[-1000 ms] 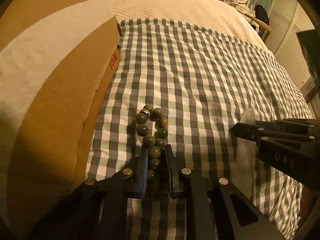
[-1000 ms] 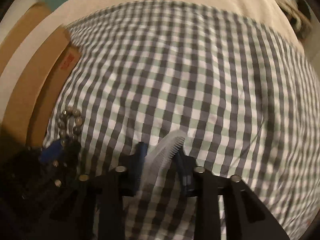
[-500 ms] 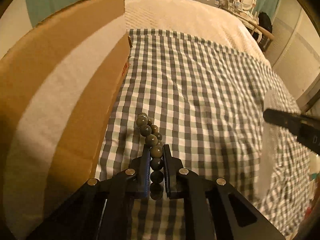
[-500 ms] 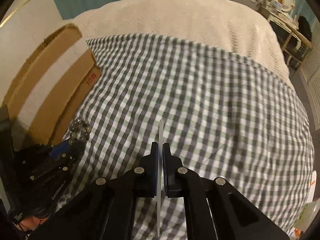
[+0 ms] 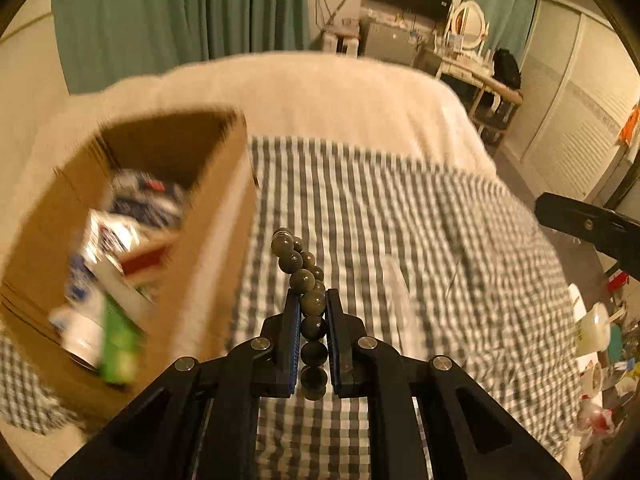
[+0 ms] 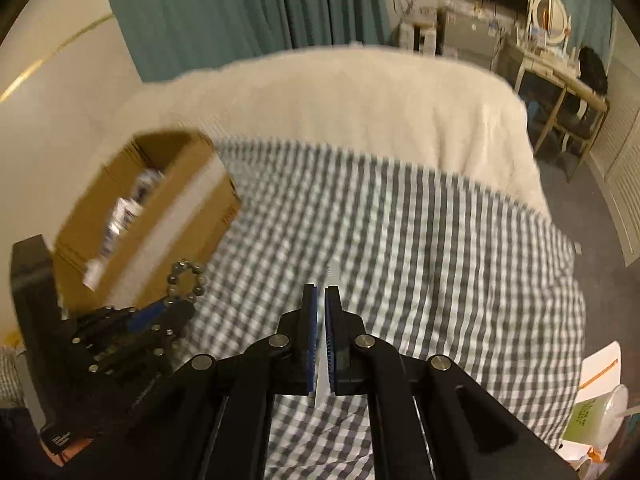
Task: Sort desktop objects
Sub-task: 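Carry the bracelet and comb into the cardboard box and release them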
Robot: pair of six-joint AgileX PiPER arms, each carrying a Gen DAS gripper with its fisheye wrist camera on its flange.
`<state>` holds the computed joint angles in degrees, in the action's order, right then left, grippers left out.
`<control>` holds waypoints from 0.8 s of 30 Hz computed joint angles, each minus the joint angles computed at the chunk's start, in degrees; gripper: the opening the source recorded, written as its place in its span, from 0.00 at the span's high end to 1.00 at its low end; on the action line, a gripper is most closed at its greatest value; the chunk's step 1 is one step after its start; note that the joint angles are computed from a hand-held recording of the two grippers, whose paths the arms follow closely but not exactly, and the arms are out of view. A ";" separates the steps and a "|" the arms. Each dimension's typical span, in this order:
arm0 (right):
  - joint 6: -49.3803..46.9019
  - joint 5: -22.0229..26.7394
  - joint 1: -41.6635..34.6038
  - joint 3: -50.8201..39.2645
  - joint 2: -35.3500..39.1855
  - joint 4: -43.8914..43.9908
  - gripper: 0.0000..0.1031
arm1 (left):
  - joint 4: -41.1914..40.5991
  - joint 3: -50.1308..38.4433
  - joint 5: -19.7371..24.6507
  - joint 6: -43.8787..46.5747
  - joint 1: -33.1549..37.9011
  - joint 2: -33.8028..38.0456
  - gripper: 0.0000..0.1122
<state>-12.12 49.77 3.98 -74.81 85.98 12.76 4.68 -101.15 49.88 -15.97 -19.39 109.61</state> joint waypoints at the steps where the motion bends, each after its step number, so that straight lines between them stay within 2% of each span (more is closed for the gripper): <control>1: 0.99 0.42 0.32 -0.92 -1.33 -0.10 0.97 | 0.07 -2.85 2.57 0.81 0.46 -0.21 0.90; 4: 3.90 3.13 0.74 -3.75 -4.51 0.93 0.97 | 0.17 -8.61 7.89 3.32 2.51 -1.44 0.90; 6: 5.61 4.94 1.35 -4.92 -5.27 0.98 0.97 | -1.03 -10.10 8.79 5.01 4.45 -2.61 0.90; 11: 9.82 8.46 4.41 -3.97 -6.67 -3.31 0.95 | -4.10 -4.44 6.14 5.67 7.89 -5.34 0.90; 12: 10.34 8.73 5.04 -3.35 -6.71 -4.73 0.90 | -4.33 -2.86 5.42 5.58 7.96 -5.62 0.90; 13: 10.44 8.68 5.44 -2.34 -6.78 -5.95 0.78 | -4.24 -0.20 3.88 5.38 7.84 -6.57 0.90; 15: 9.98 8.48 5.06 -0.41 -6.76 -6.99 0.65 | -3.04 4.00 0.72 5.20 6.24 -7.46 0.90; 19: 7.01 7.14 1.87 3.06 -4.94 -5.56 0.65 | -3.32 5.32 -1.63 4.84 3.08 -6.06 0.90; 24: 2.88 4.42 -1.17 4.95 -0.21 -1.76 0.65 | -3.44 0.23 -1.98 5.93 -1.30 -1.11 0.90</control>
<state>-9.24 54.19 2.81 -69.86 85.77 11.00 1.24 -100.92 47.91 -10.04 -20.69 108.50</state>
